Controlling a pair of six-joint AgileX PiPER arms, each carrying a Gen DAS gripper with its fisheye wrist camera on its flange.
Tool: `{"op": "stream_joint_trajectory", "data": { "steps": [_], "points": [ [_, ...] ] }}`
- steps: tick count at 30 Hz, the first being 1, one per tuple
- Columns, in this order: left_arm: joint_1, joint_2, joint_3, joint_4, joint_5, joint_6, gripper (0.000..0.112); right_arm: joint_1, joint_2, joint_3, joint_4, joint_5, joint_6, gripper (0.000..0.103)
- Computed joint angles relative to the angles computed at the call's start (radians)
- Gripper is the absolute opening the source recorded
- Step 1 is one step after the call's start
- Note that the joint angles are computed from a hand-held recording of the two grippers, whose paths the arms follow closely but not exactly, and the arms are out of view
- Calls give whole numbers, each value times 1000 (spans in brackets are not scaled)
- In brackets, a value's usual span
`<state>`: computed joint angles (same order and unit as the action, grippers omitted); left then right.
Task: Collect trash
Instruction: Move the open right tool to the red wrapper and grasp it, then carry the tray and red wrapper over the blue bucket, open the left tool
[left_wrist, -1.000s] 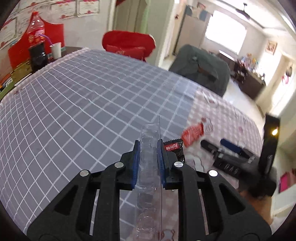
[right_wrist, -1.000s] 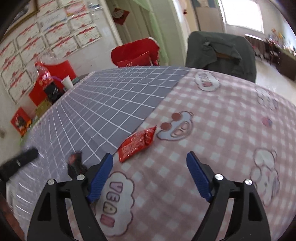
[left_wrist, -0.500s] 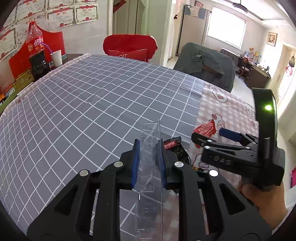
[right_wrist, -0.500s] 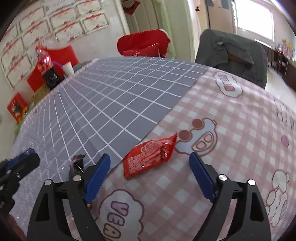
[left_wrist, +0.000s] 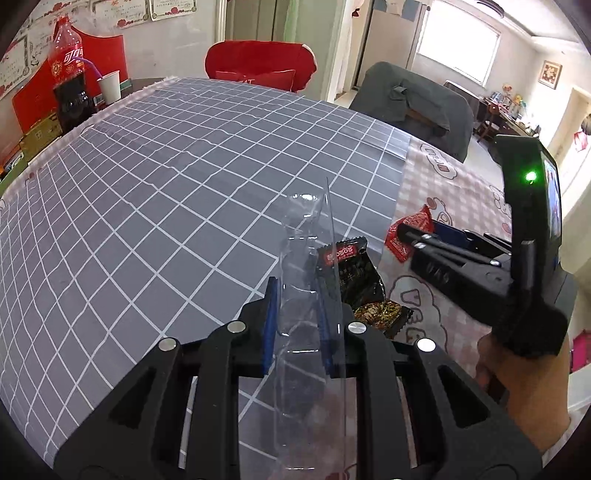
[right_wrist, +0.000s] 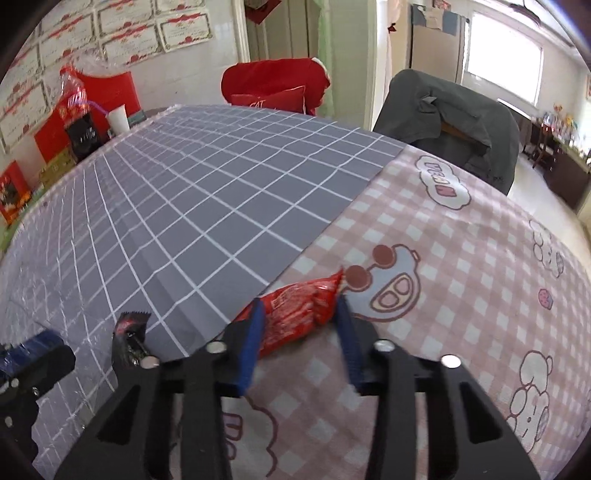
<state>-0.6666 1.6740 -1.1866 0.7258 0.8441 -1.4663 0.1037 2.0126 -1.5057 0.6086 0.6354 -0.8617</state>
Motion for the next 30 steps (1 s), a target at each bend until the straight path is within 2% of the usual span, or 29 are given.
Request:
{"op": "stream_joint_trajectory", "data": {
  "steps": [4,14,22,30],
  "points": [
    [8,-12,-1,-30,-28,28,19,-25,6,-23,36,61,2,23],
    [-28,-7,-80,-41,16,35,18,-97,-154,90,118,134,-26,21],
    [-106,39,-225,-37,114,60,18,-193,-257,139,149,212,-52,21],
    [-220,126,-431,-30,239,80,18,-393,-354,133,207,367,-115,21]
  ]
}}
